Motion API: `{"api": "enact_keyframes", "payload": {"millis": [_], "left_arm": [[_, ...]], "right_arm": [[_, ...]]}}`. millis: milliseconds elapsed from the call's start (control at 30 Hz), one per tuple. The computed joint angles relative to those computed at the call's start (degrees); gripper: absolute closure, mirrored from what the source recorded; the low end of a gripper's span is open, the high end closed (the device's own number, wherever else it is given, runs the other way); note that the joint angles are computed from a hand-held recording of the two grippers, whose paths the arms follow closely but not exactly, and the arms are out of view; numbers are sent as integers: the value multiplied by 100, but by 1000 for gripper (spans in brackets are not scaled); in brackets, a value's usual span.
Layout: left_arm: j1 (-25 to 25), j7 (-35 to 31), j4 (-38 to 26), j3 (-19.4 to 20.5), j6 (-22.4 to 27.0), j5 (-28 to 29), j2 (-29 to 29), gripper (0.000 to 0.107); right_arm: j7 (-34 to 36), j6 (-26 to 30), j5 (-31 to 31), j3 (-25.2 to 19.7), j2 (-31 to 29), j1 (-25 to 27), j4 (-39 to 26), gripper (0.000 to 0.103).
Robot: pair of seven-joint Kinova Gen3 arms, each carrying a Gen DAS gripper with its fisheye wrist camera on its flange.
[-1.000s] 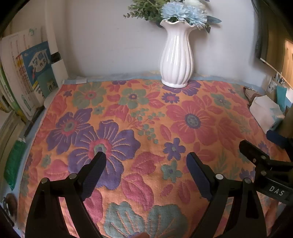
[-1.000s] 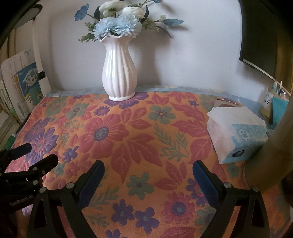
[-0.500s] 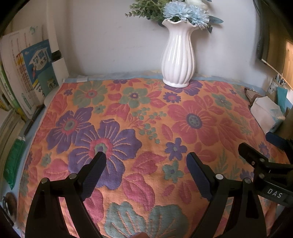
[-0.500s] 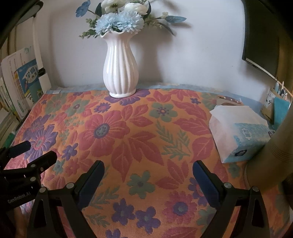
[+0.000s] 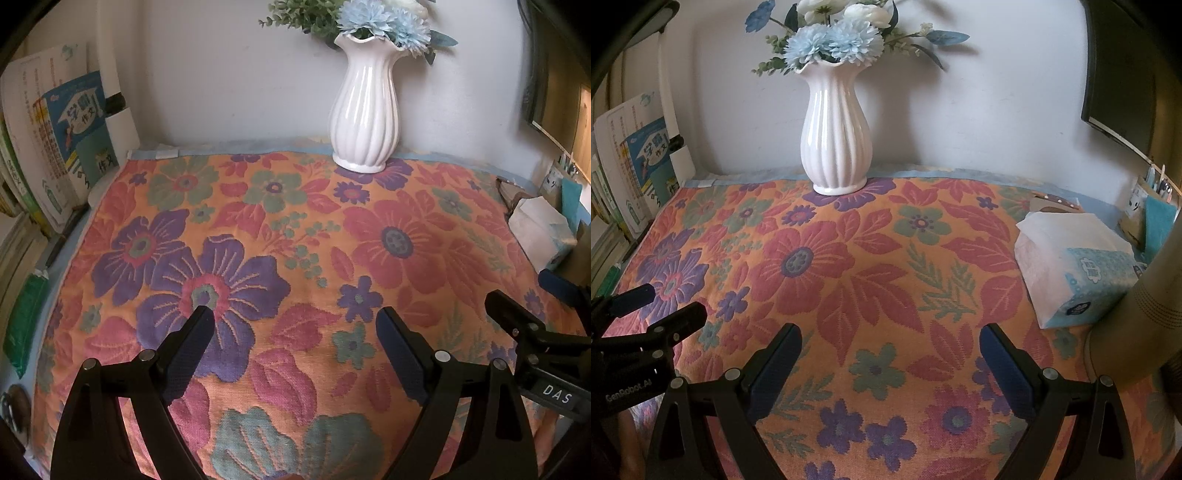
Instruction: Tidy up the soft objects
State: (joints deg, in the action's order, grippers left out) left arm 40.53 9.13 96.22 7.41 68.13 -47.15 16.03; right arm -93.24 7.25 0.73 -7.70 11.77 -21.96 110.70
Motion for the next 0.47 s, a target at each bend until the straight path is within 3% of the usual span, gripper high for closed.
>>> {"api": "enact_keyframes", "payload": {"millis": [300,467], "left_arm": [[5,16,-39,-31,89,39,80,19],[170,133,-157,-71,442,-148,228,19]], "right_arm": [[115,-121,-65,-121,-32,115,74,6],[80,-232,30,59,-90,-103,165,6]]}}
